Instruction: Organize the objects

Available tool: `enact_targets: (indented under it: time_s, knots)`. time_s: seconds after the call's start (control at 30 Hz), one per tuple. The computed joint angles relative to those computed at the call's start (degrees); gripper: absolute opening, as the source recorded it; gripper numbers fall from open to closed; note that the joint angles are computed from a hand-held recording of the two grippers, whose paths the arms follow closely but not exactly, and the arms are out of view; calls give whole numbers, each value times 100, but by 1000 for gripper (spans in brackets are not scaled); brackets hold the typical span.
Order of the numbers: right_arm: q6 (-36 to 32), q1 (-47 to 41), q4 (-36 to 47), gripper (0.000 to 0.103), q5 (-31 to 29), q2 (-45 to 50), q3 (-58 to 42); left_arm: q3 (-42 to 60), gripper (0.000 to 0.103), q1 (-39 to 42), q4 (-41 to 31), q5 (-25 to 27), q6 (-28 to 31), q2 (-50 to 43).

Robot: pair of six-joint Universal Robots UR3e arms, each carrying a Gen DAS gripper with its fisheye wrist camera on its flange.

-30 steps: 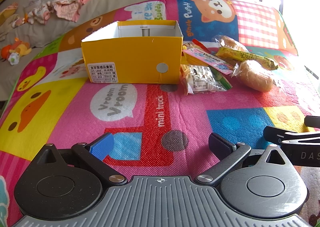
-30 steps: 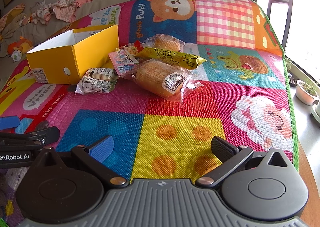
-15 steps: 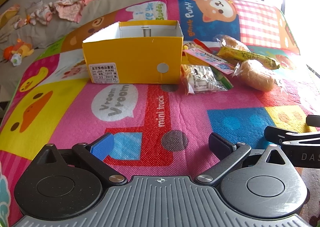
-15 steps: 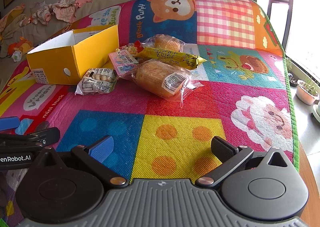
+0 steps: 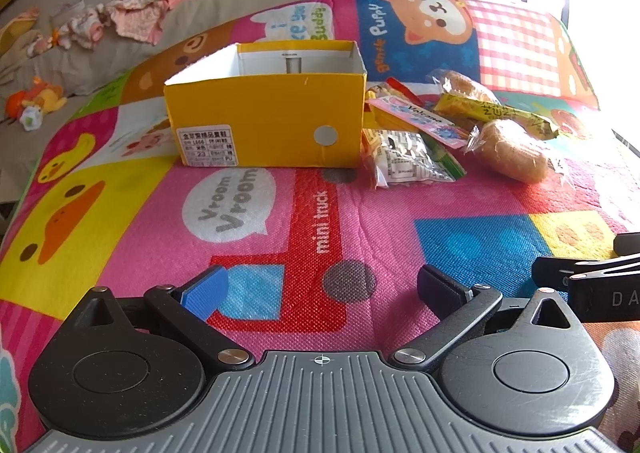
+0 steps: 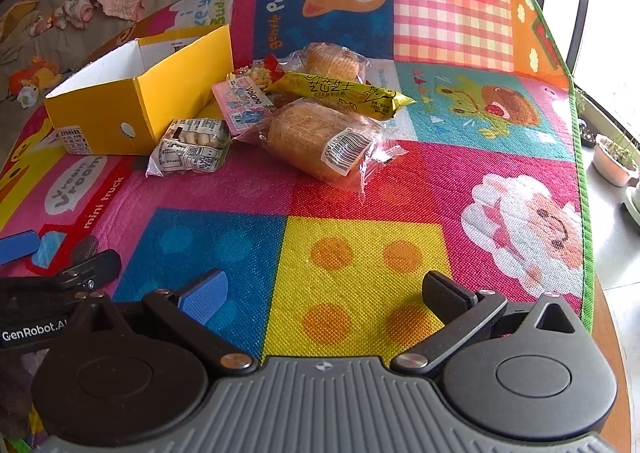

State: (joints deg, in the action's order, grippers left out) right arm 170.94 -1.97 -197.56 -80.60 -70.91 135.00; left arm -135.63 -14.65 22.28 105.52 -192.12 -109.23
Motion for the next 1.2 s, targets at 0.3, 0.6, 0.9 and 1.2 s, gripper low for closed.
enact_targets:
  time_s: [0.3, 0.6, 0.9, 1.2]
  knots:
    - [288, 187, 477, 103, -292, -126, -204, 238, 102, 361, -1265, -545, 346, 625]
    - [475, 458, 5803, 103, -460, -646, -2862, 1604, 102, 2347, -5486, -2568, 1949, 2442]
    - [2284, 1814, 7844, 103, -1880, -1048, -4794, 5513, 102, 3566, -7849, -3090, 2126, 371]
    - [3408, 2690, 10050, 103, -3350, -556, -7837, 8701, 102, 3106, -9585, -2539, 2261, -1981]
